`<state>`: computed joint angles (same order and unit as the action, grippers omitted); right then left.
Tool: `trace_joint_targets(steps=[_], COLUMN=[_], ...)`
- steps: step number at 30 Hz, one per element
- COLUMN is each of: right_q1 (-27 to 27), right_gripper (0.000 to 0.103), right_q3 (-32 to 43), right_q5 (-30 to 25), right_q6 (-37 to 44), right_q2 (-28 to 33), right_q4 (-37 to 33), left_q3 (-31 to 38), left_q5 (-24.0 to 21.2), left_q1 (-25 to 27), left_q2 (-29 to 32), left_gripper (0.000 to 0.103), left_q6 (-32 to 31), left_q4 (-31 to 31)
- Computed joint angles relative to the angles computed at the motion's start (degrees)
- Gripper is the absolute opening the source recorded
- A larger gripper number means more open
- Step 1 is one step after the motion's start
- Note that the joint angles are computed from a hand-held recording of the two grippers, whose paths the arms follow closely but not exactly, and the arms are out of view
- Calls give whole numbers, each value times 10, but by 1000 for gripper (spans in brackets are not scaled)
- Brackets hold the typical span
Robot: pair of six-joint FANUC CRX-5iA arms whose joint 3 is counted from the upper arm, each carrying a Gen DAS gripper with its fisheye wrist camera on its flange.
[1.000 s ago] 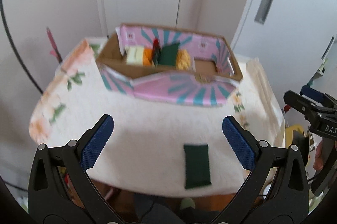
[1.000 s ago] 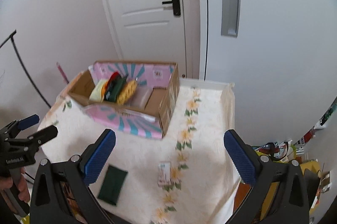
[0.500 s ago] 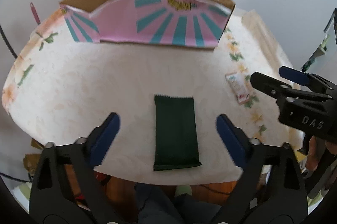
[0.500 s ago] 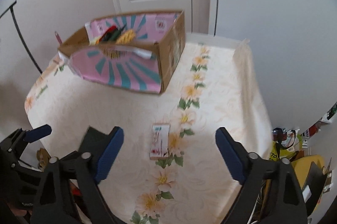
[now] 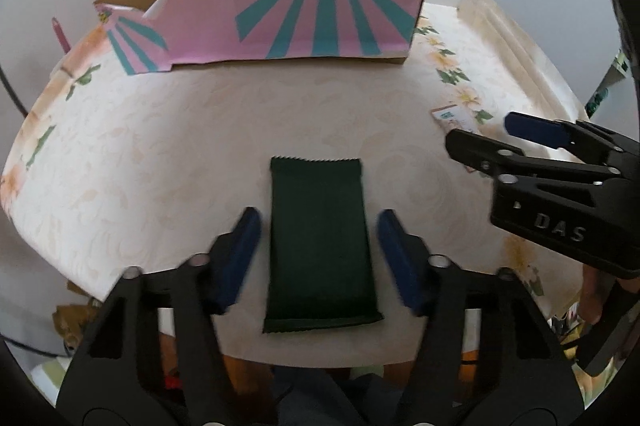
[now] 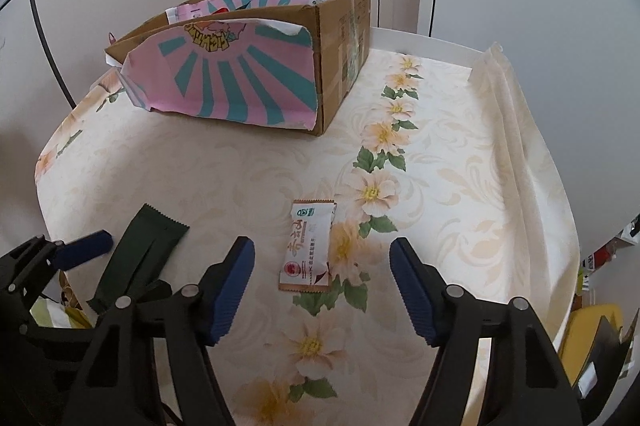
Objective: Organize snacks
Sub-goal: 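Grasp the last dark green packet with the left gripper while the right grasps the white stick pack, then carry both snacks into the box and open both grippers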
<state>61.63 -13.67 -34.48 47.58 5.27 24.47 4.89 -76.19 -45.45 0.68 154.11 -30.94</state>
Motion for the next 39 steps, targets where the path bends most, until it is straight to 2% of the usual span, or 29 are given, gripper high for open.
trace_joint_targets(steps=[2,7,15,18,20,28,39], right_q1=[-1,0,5,9,10,9,5], right_gripper=[62,56,34,29,22,21,21], right_q3=[1,0,10,-2,-6,7,74], right_q5=[4,10,4,6,9,-5,-35], right_q6=[1,1,9,-18,-16,-9,3], right_q2=[2,6,18,18,17,14,-1], right_q4=[0,7,8,46,54,44,33], left_q3=[4,14,17,14,15,24,92], left_q5=[0,-11,-24,-23,-25,-29,-72], left_q1=[1,2,7,11,12,22,37], left_q2=[3,8,-1,-5,-7,-19,-44], left_gripper=[42,40,40,40,40,40,40], left_q6=[-7,-9,-3,-2,2,0,-31], left_q4=[1,1,-7,-4,-6,-5,-44])
